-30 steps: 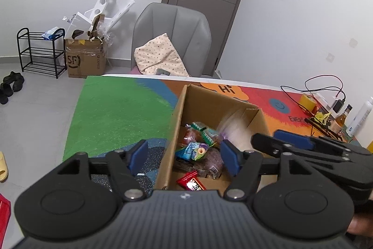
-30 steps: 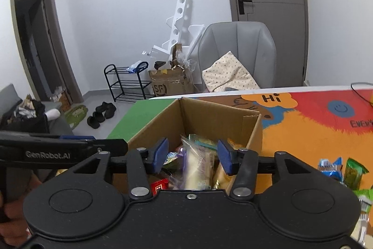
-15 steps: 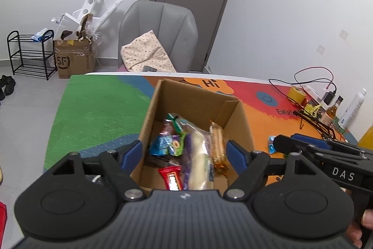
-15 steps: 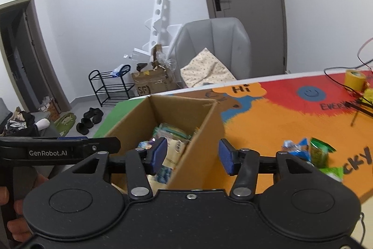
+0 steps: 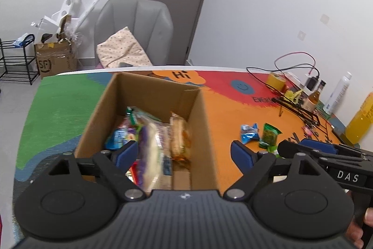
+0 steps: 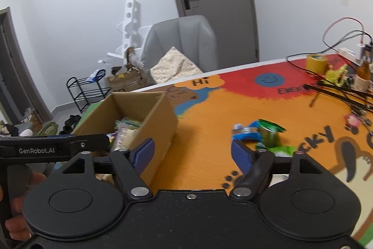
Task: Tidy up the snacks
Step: 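Move both grippers back toward the snack pile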
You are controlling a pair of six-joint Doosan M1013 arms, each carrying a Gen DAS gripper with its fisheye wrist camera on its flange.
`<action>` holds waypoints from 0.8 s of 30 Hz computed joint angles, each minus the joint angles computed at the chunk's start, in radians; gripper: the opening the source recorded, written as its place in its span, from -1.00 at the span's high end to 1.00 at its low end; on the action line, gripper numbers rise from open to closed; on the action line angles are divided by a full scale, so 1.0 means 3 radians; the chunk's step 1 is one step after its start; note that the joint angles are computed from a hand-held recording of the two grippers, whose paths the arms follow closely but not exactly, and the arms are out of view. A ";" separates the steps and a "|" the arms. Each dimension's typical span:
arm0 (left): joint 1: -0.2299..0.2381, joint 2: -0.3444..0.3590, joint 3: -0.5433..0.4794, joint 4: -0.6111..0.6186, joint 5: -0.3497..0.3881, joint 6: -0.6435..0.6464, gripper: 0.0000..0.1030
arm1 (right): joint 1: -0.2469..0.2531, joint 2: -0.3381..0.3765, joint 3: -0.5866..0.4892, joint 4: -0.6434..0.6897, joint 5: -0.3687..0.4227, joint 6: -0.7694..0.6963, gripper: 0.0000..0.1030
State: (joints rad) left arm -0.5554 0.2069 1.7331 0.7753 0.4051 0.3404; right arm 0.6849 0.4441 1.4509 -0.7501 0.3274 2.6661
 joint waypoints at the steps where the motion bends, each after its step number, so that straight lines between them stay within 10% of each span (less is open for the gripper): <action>1: -0.0014 0.0011 -0.0013 -0.0016 -0.0002 0.0023 -0.70 | -0.0006 -0.0014 0.0024 -0.0035 0.0014 0.0055 -0.53; 24: -0.0242 0.0320 -0.0389 -0.0579 -0.0096 0.0806 -0.71 | -0.0239 -0.0200 0.0433 -0.0362 0.0122 0.0819 -0.21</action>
State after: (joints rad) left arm -0.6280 0.3030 1.6163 0.6016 0.3761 0.5821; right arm 0.6133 0.3842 1.5809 -0.8586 0.3640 2.9117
